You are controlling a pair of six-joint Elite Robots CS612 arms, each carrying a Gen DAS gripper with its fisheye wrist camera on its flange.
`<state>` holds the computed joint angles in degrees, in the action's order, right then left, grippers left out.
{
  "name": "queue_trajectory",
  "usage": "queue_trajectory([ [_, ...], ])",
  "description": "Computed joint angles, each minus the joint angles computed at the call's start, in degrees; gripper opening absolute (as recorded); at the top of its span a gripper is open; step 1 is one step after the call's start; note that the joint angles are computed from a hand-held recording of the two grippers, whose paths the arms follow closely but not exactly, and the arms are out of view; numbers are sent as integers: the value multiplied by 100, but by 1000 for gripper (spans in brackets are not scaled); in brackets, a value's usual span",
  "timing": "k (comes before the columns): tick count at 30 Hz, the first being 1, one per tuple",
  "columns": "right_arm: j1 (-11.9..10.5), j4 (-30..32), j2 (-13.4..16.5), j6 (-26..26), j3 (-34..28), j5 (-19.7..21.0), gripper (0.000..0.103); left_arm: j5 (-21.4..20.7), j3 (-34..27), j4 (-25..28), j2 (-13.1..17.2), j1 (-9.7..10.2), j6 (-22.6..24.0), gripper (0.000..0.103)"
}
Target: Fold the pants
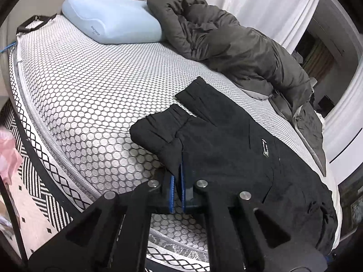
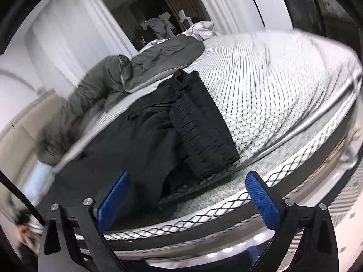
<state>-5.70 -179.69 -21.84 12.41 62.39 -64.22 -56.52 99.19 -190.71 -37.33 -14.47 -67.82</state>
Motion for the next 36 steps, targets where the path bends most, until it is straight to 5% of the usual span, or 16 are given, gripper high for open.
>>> queue_trajectory([
  [3, -122, 100, 226, 578, -334, 579, 89, -12, -15, 51, -33, 1, 29, 2],
  [6, -212, 293, 529, 1255, -824, 1072, 64, 12, -5, 108, -82, -11, 79, 2],
  [8, -166, 782, 515, 992, -937, 895, 36, 31, -40, 187, -105, -7, 163, 2],
  [10, -79, 978, 398, 279, -875, 377, 21, 73, -34, 222, -148, -14, 313, 2],
  [13, -108, 864, 244, -64, -687, 208, 12, 57, -44, 283, -178, -7, 484, 2],
  [15, -120, 684, 144, 102, -542, -242, 11, 57, -43, 439, -198, -7, 467, 2],
  [17, -170, 719, 137, 401, -544, -174, 11, -118, -14, 428, -180, 11, 397, 2],
  [22, -103, 644, 14, 130, -377, -243, 13, -416, 175, -112, -39, 36, 239, 2],
  [24, -126, 445, 17, 376, -361, -107, 19, -533, 247, -420, 21, 68, 209, 2],
  [29, -150, 440, 21, 797, -330, -47, 53, -676, 316, -744, 81, 100, 303, 2],
  [36, -57, 953, 214, 764, -542, -113, 46, -731, 329, -868, 105, 109, 484, 2],
])
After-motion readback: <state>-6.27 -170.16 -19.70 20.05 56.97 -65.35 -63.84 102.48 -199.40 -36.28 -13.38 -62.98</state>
